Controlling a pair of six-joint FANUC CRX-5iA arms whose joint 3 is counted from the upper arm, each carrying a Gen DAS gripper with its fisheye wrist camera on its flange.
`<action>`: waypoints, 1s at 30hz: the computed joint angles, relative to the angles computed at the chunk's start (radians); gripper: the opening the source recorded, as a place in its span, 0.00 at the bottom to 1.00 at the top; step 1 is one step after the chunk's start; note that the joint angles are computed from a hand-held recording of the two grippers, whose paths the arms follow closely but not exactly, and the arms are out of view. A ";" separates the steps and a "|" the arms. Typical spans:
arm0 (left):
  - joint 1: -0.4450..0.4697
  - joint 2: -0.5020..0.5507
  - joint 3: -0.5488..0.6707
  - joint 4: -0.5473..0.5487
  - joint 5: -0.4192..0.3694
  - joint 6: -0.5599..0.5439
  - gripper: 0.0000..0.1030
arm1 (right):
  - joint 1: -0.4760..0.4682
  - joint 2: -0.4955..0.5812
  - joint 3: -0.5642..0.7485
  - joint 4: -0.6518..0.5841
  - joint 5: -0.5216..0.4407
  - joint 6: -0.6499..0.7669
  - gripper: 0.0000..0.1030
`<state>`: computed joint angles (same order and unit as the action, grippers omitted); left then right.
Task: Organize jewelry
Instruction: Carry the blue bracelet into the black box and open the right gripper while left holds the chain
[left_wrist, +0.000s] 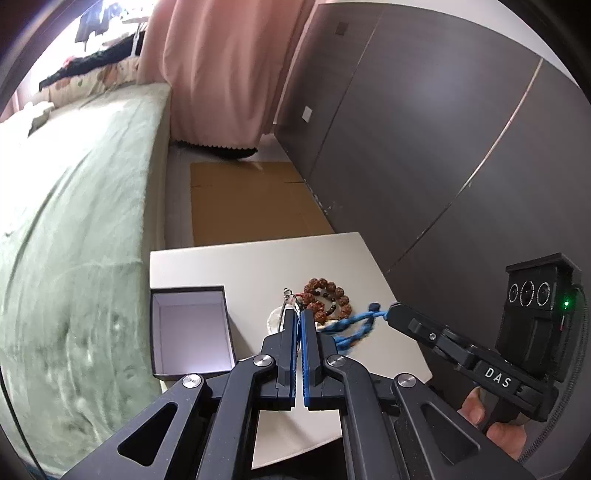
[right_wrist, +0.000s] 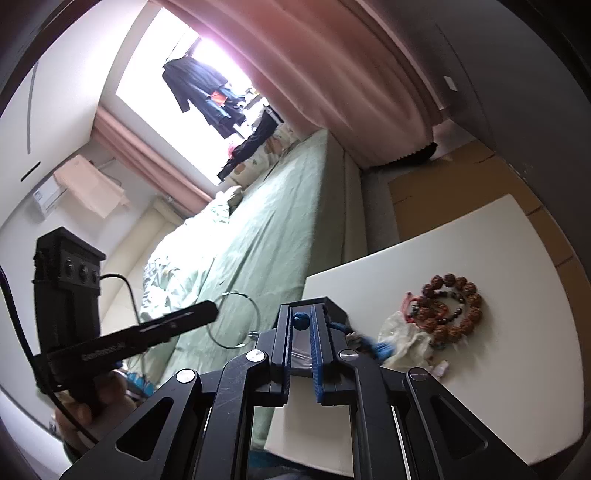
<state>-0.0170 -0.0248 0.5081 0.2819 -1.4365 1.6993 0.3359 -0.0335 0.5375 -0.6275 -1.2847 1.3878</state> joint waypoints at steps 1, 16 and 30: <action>0.005 -0.004 -0.012 0.008 0.003 -0.005 0.01 | 0.006 0.003 0.005 0.001 -0.003 0.001 0.10; 0.097 -0.067 -0.030 0.057 0.009 -0.052 0.01 | 0.123 0.086 0.169 0.053 -0.030 0.011 0.10; 0.156 -0.102 0.099 0.079 -0.031 -0.084 0.01 | 0.179 0.142 0.263 0.068 -0.038 0.014 0.10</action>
